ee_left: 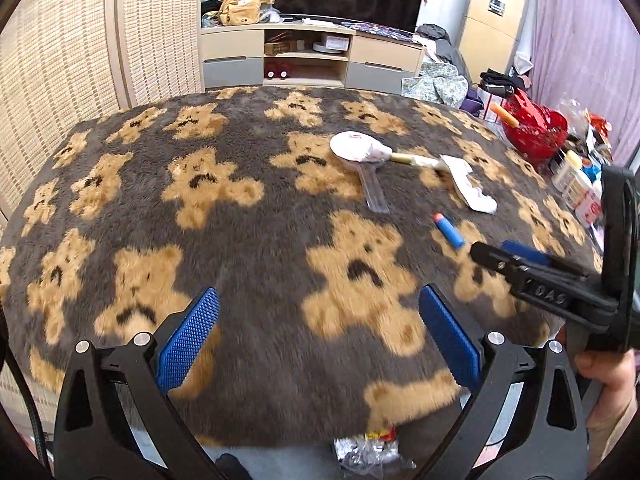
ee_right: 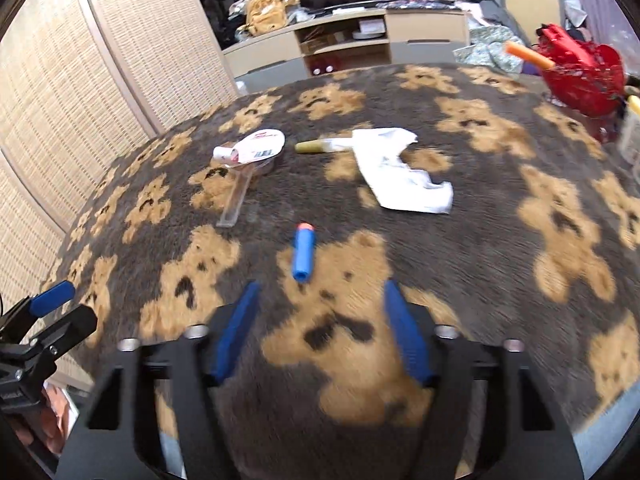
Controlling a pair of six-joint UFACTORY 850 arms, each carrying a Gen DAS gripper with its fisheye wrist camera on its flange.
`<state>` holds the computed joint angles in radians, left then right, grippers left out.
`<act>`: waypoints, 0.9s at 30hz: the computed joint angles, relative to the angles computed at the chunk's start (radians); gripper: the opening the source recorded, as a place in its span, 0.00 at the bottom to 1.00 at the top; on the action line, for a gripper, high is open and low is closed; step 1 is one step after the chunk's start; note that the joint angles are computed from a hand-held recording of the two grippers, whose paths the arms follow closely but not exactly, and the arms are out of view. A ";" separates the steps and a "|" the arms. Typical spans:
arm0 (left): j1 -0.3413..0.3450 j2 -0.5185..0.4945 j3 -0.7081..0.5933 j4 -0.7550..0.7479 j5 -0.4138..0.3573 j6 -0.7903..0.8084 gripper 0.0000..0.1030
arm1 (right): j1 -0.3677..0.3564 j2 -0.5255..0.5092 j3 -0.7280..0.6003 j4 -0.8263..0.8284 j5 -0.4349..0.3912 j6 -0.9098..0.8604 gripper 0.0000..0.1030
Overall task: Collect trash
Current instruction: 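Grasp the white lidded cup with the left tool while the right tool grips the blue marker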
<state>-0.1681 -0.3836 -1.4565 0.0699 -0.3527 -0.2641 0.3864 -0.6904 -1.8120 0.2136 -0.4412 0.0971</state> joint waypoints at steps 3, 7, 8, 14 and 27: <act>0.008 -0.042 -0.053 0.003 -0.014 0.000 0.91 | 0.002 -0.044 -0.055 0.038 -0.018 -0.032 0.36; 0.015 -0.087 -0.112 -0.009 -0.030 0.014 0.90 | 0.005 -0.094 -0.119 0.072 -0.054 -0.081 0.30; 0.017 -0.099 -0.128 -0.027 -0.034 0.030 0.89 | 0.008 -0.105 -0.135 0.058 -0.063 -0.072 0.29; 0.016 -0.173 -0.223 -0.090 -0.055 0.085 0.88 | 0.005 -0.135 -0.179 -0.036 -0.083 -0.005 0.14; -0.017 -0.367 -0.451 -0.125 -0.125 0.141 0.72 | -0.064 -0.005 0.029 0.138 -0.009 -0.169 0.12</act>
<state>-0.1852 -0.7507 -1.9077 -0.0553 -0.4776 -0.1232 0.3225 -0.6953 -1.7829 0.3520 -0.4505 -0.0721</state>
